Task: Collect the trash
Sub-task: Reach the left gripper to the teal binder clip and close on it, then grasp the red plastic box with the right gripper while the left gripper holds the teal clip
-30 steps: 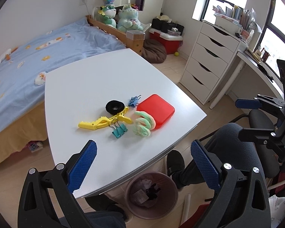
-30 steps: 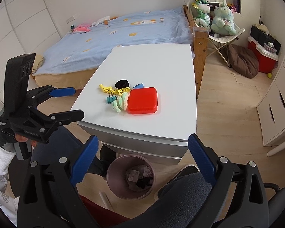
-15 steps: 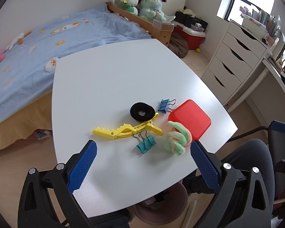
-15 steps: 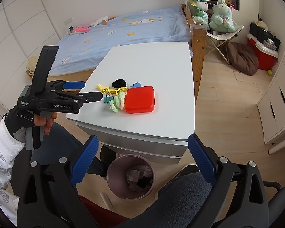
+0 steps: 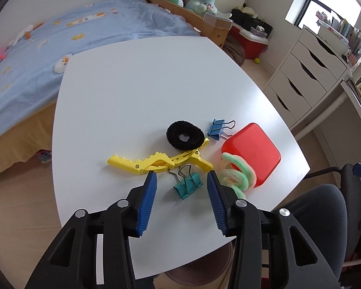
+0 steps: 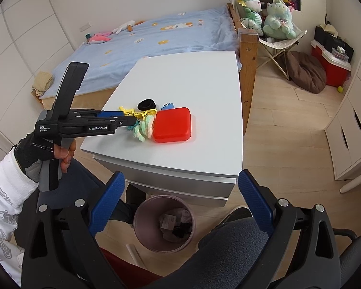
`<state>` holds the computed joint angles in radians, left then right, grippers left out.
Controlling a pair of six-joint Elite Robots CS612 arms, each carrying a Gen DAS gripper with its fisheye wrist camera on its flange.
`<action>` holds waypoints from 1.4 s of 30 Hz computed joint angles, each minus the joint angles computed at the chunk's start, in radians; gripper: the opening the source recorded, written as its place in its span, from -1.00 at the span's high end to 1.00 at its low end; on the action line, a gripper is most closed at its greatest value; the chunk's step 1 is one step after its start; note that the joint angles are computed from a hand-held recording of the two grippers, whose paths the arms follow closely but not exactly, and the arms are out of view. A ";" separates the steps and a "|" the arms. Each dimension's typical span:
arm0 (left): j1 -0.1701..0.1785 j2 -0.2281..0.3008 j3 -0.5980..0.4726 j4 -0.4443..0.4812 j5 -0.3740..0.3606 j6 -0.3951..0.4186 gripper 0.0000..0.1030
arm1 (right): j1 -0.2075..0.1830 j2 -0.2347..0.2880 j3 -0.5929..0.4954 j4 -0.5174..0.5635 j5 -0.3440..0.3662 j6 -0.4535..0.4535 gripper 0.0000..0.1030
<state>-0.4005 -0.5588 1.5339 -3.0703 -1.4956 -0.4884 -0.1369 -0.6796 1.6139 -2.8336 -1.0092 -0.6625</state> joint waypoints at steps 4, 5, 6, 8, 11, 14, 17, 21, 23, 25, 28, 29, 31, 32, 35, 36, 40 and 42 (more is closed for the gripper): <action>0.001 0.005 -0.003 -0.003 -0.014 -0.005 0.39 | -0.001 0.002 -0.002 0.003 -0.002 -0.001 -0.82; 0.001 0.006 -0.004 -0.005 -0.017 -0.007 0.42 | -0.002 0.002 -0.002 0.004 -0.002 -0.001 -0.82; 0.002 0.007 -0.006 -0.006 -0.021 -0.009 0.43 | -0.002 0.003 -0.003 0.004 -0.002 -0.002 -0.82; 0.003 0.009 -0.007 -0.010 -0.026 -0.013 0.52 | -0.002 0.003 -0.003 0.005 -0.004 -0.002 -0.82; 0.004 0.010 -0.009 -0.015 -0.032 -0.014 0.70 | -0.002 0.004 -0.003 0.004 -0.004 -0.002 -0.82; 0.005 0.012 -0.008 -0.026 -0.042 -0.012 0.81 | -0.001 0.004 -0.002 0.003 -0.005 0.000 -0.82; 0.004 0.012 -0.006 -0.037 -0.044 -0.012 0.87 | -0.002 0.004 -0.002 0.003 -0.004 -0.002 -0.82; 0.002 0.009 0.000 -0.056 -0.041 -0.006 0.93 | -0.002 0.006 -0.003 0.003 -0.004 -0.005 -0.82; 0.003 0.006 0.005 -0.065 -0.040 -0.003 0.98 | 0.000 0.007 -0.005 0.004 -0.004 -0.005 -0.82; 0.002 0.003 0.011 -0.075 -0.039 0.000 0.98 | 0.001 0.008 -0.006 0.003 -0.003 -0.008 -0.82; 0.001 -0.003 0.019 -0.090 -0.036 0.003 0.98 | 0.005 0.010 -0.010 0.000 -0.003 -0.008 -0.82; 0.001 -0.005 0.022 -0.096 -0.035 0.004 0.98 | 0.007 0.010 -0.012 0.000 -0.004 -0.008 -0.82; 0.000 -0.011 0.029 -0.104 -0.032 0.005 0.98 | 0.011 0.011 -0.016 0.002 -0.004 -0.012 -0.82; -0.001 -0.014 0.033 -0.109 -0.029 0.006 0.98 | 0.013 0.012 -0.019 0.001 -0.004 -0.014 -0.82; -0.003 -0.023 0.047 -0.127 -0.023 0.010 0.98 | 0.021 0.016 -0.029 0.001 -0.008 -0.018 -0.82; -0.004 -0.027 0.053 -0.132 -0.020 0.012 0.98 | 0.023 0.017 -0.034 0.002 -0.009 -0.020 -0.82; -0.007 -0.040 0.075 -0.152 -0.011 0.018 0.98 | 0.036 0.026 -0.055 0.004 -0.019 -0.027 -0.82; -0.008 -0.045 0.085 -0.160 -0.006 0.019 0.98 | 0.044 0.032 -0.068 0.008 -0.032 -0.034 -0.82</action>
